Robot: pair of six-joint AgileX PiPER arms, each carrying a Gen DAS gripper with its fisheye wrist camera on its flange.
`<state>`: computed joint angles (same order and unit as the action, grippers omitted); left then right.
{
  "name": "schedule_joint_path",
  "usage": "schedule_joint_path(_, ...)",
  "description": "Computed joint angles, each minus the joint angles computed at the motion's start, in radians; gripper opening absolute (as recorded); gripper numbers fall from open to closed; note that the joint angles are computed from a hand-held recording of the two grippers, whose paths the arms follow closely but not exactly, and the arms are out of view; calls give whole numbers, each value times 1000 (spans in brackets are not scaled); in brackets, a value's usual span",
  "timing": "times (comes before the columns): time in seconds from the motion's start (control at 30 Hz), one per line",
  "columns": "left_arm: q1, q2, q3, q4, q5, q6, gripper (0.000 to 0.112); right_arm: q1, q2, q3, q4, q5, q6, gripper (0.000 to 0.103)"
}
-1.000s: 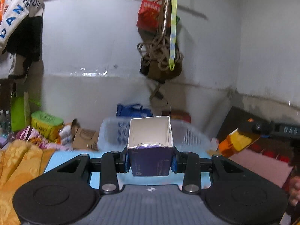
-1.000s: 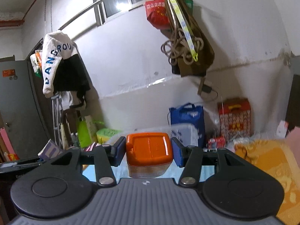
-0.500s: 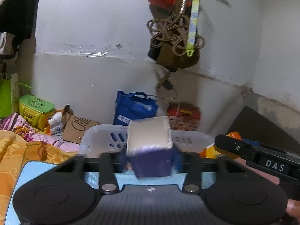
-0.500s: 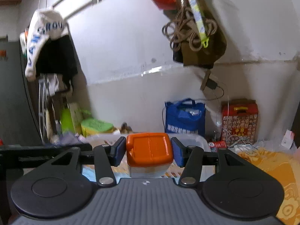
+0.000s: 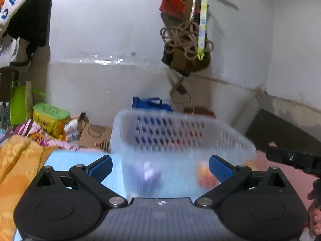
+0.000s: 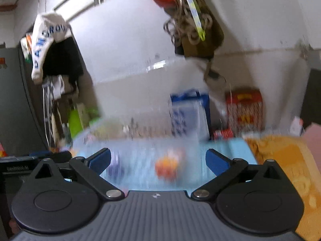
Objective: Organize objects
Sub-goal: 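Grasp the red cigarette box with the right tool while the left tool grasps the clear bottle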
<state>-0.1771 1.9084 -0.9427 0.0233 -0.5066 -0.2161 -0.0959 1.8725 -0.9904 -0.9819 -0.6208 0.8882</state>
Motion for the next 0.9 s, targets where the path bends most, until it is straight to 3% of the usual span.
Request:
schedule_joint_path(0.13,-23,-34,121,-24,-63,30,103,4,-38,105,92,28,-103,103)
schedule_joint_path(0.27,-44,-62,178,-8,-54,44,103,40,-42,135,229,92,-283,103)
schedule_joint_path(0.33,-58,-57,196,-28,-46,83,103,33,-20,104,175,122,-218,103)
schedule_joint_path(0.43,-50,-32,186,37,-10,32,103,10,30,39,-26,128,11,103)
schedule_joint_path(0.6,-50,26,140,49,31,14,101,22,89,-22,-173,156,142,103)
schedule_joint_path(0.7,-43,52,132,63,22,15,101,22,97,-19,-198,154,152,101)
schedule_joint_path(0.9,5,116,95,228,-20,-162,98,31,103,-22,-195,175,136,93)
